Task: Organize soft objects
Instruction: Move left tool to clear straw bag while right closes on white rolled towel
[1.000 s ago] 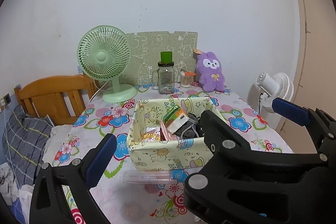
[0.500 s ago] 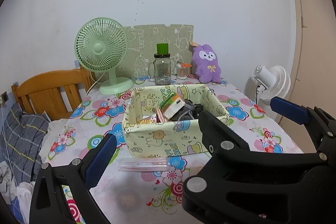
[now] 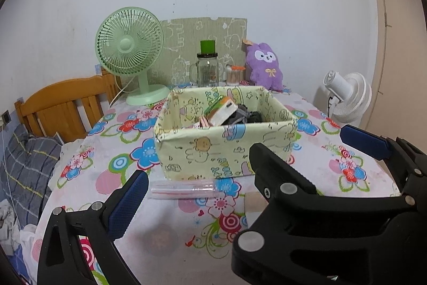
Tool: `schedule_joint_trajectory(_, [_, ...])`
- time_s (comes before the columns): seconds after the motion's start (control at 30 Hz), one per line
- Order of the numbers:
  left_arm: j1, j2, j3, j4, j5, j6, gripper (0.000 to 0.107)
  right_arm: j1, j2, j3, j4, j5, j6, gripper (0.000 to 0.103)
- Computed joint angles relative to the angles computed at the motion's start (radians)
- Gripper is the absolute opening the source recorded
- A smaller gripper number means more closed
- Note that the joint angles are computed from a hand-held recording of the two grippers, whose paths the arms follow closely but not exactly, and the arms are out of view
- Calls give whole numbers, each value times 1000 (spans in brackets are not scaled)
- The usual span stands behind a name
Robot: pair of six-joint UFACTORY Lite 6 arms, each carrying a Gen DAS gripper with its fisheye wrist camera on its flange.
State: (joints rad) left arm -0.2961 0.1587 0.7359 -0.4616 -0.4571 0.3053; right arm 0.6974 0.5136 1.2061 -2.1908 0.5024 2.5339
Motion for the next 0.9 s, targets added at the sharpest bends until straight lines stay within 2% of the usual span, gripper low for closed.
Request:
schedule_joint_trajectory(0.23, [8, 32, -15, 51, -13, -38, 102, 0, 25, -26, -72, 12, 86, 102])
schedule_joint_trajectory(0.57, [26, 135, 9, 64, -10, -51, 102, -3, 111, 12, -84, 0, 114, 102])
schedule_joint_trajectory(0.8, [55, 209, 38, 52, 8, -37, 102, -10, 179, 71, -66, -34, 107, 101])
schedule_joint_trajectory(0.9, [65, 234, 50, 47, 16, -26, 102, -6, 221, 124, 46, -48, 1, 96])
